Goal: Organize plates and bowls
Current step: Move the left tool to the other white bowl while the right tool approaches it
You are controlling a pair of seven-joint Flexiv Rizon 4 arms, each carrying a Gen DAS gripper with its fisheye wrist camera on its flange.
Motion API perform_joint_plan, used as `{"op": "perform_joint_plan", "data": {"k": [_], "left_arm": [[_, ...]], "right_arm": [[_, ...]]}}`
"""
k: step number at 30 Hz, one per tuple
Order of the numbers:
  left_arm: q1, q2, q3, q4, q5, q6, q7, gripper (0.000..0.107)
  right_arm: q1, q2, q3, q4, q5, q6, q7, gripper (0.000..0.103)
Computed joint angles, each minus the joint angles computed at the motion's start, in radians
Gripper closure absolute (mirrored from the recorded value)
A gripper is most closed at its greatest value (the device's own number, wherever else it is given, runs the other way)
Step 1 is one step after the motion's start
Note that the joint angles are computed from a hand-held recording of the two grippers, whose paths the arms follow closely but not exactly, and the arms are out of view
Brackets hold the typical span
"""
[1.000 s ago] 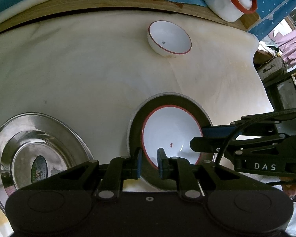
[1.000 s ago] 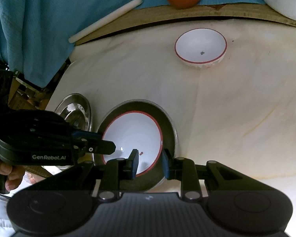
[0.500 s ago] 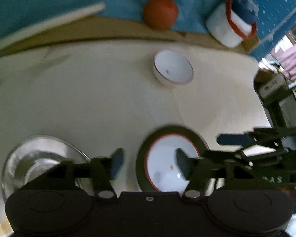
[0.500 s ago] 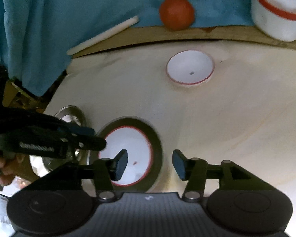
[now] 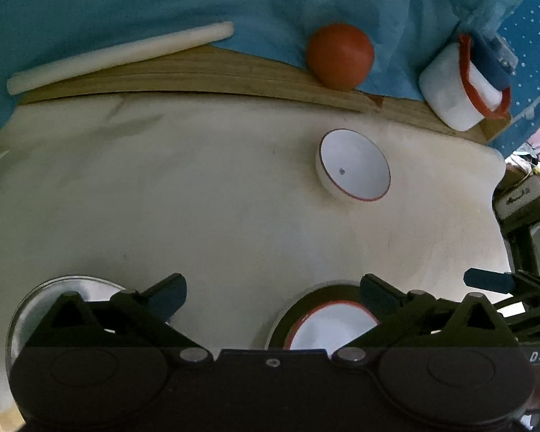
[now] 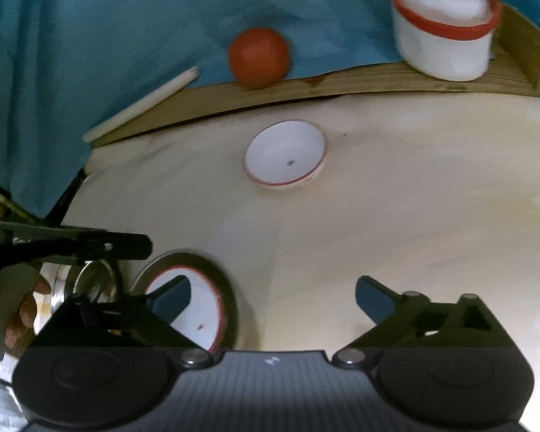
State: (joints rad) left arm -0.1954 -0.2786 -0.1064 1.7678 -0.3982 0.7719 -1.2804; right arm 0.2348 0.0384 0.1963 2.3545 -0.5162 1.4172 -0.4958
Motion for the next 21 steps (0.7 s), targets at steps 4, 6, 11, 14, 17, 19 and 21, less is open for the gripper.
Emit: {"op": "perform_joint_plan", "data": {"k": [4,6,11,14,17,19,21], "left_arm": [[-0.010,-0.028,-0.002,-0.034,0.022,-0.007,-0.028,0.005],[-0.016,-0.041,-0.002,-0.049,0.034,-0.001,-0.046,0.005],[-0.032,-0.079,0.001,-0.091,0.070,0.015,-0.109,0.005],[-0.041,-0.111,0.002,-0.126,0.095,0.025,-0.148,0.005],[-0.052,-0.154,0.003,-0.174,0.120,0.033,-0.188,0.005],[-0.061,-0.185,0.003,-0.213,0.140,0.028,-0.207,0.005],[-0.069,-0.210,0.001,-0.246,0.155,0.023,-0.214,0.005]], "right_arm": [[-0.016,-0.004,-0.011,-0.008,-0.034,-0.049,0.046,0.000],[-0.018,-0.006,-0.015,-0.013,-0.024,-0.072,0.047,0.000],[-0.039,-0.022,-0.035,-0.014,-0.057,-0.064,0.090,0.000],[-0.050,-0.034,-0.047,-0.016,-0.077,-0.055,0.104,0.000],[-0.055,-0.049,-0.057,-0.027,-0.068,-0.059,0.085,0.000],[-0.059,-0.060,-0.065,-0.034,-0.074,-0.054,0.081,0.000],[-0.064,-0.070,-0.077,-0.040,-0.090,-0.041,0.085,0.000]]}}
